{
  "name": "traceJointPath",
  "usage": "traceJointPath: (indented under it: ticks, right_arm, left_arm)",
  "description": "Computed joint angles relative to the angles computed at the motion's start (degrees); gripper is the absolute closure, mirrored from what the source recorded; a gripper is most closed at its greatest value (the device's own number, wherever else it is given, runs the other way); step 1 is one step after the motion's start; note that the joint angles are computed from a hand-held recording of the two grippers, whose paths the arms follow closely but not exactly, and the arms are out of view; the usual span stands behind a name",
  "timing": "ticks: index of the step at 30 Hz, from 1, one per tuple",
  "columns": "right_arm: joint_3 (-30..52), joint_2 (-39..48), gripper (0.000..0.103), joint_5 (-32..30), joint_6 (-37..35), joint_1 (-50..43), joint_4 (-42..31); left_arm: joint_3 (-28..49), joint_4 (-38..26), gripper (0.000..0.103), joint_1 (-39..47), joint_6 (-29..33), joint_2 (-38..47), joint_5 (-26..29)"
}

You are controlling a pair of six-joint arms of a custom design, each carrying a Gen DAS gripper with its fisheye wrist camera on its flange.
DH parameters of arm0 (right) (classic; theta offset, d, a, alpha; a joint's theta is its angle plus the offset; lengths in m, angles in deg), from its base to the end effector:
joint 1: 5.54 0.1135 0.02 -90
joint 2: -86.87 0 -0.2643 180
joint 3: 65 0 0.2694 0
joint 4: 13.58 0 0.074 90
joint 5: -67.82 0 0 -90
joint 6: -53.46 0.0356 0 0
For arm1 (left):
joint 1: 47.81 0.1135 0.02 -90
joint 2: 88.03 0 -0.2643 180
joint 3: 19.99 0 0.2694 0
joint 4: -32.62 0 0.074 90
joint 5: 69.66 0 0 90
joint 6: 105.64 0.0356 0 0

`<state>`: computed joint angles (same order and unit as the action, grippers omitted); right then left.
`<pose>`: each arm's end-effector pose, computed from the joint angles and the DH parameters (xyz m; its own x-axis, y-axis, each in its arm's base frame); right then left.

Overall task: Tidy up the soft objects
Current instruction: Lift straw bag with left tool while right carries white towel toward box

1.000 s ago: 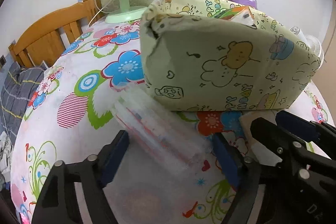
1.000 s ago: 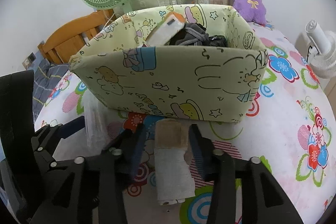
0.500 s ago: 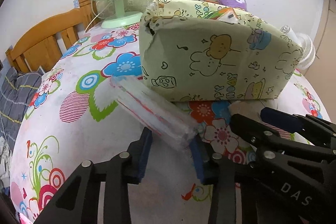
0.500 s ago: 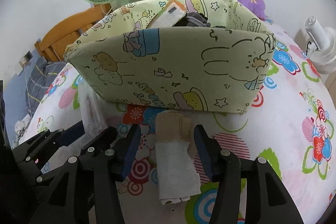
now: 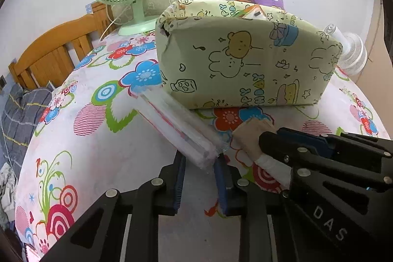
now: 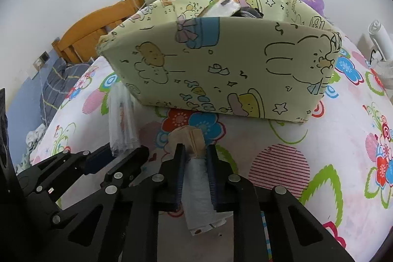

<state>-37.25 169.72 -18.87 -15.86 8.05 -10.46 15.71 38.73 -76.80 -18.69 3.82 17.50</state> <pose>0.2033 0.0470 0.0685 -0.7870 0.1725 -0.5923 0.0833 0.9810 0.1750 0.2186 -0.1191 0.0700 -0.6938 0.3237 -0.6434 0.4199 0.9076 0.0038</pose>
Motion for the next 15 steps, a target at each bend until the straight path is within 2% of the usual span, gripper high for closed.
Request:
traceJointPath:
  ticks: [3, 15]
  right_arm:
    - [-0.44, -1.04, 0.088, 1.75, 0.25, 0.86, -0.44]
    - [-4.01, -10.01, 0.089, 4.89, 1.78, 3.74, -4.30]
  left_arm:
    - [-0.52, -0.42, 0.083, 0.66, -0.53, -0.80, 1.79]
    - [-4.89, -1.21, 0.088, -2.19, -1.86, -8.44, 0.93]
